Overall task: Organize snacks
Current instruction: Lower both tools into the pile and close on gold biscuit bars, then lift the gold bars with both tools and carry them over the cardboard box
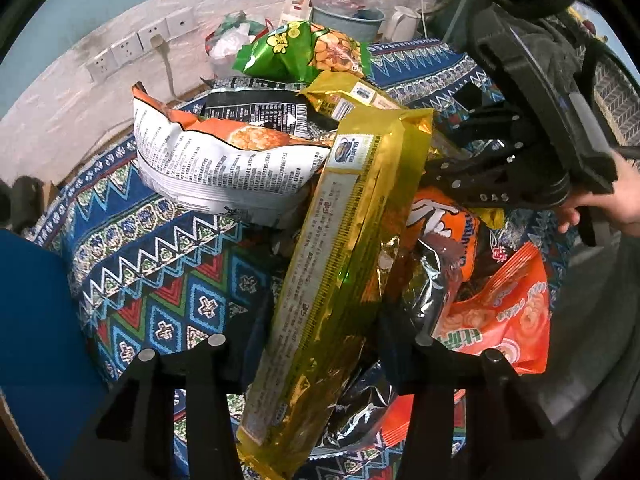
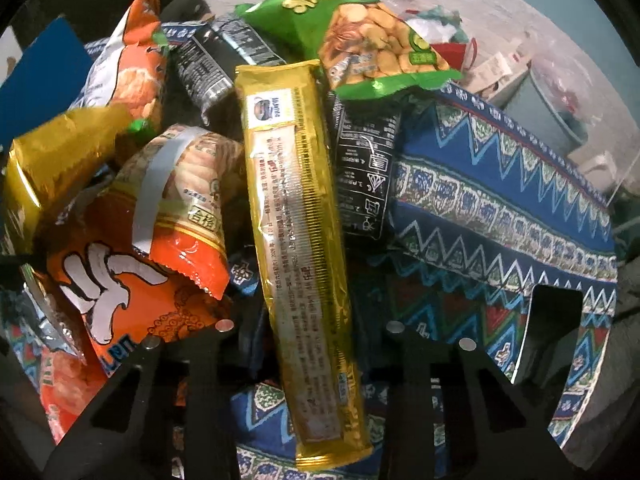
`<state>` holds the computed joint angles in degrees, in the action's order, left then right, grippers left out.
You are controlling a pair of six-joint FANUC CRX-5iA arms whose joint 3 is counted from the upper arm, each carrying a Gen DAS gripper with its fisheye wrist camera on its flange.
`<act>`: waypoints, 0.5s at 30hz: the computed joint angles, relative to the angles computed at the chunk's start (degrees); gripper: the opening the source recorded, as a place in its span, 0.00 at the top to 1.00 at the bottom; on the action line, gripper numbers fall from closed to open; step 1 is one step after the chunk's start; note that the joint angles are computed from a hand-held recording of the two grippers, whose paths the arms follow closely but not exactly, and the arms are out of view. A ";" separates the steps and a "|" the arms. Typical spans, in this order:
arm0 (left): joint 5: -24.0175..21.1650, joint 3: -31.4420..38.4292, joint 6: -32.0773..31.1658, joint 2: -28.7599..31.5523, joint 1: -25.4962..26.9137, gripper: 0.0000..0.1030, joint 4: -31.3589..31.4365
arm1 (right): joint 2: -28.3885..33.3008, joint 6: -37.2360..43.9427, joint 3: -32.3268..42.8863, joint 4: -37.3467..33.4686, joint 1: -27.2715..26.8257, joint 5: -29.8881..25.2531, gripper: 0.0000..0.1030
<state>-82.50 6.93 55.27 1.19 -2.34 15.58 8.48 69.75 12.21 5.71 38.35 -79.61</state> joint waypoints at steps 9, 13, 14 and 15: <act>0.93 -1.27 -0.37 -2.83 -0.39 0.64 -1.95 | -1.68 -2.36 0.43 1.02 1.46 -0.90 0.71; 1.62 -1.55 0.26 -4.26 -0.33 0.64 -2.82 | -3.00 -3.69 0.25 2.10 2.89 -0.80 0.71; 1.65 -1.55 0.33 -4.44 -0.14 0.64 -2.71 | -3.32 -4.02 0.22 2.44 3.23 -0.82 0.71; 1.73 -1.49 0.67 -4.78 -0.02 0.64 -2.72 | -3.57 -4.48 0.32 2.84 3.66 -0.89 0.71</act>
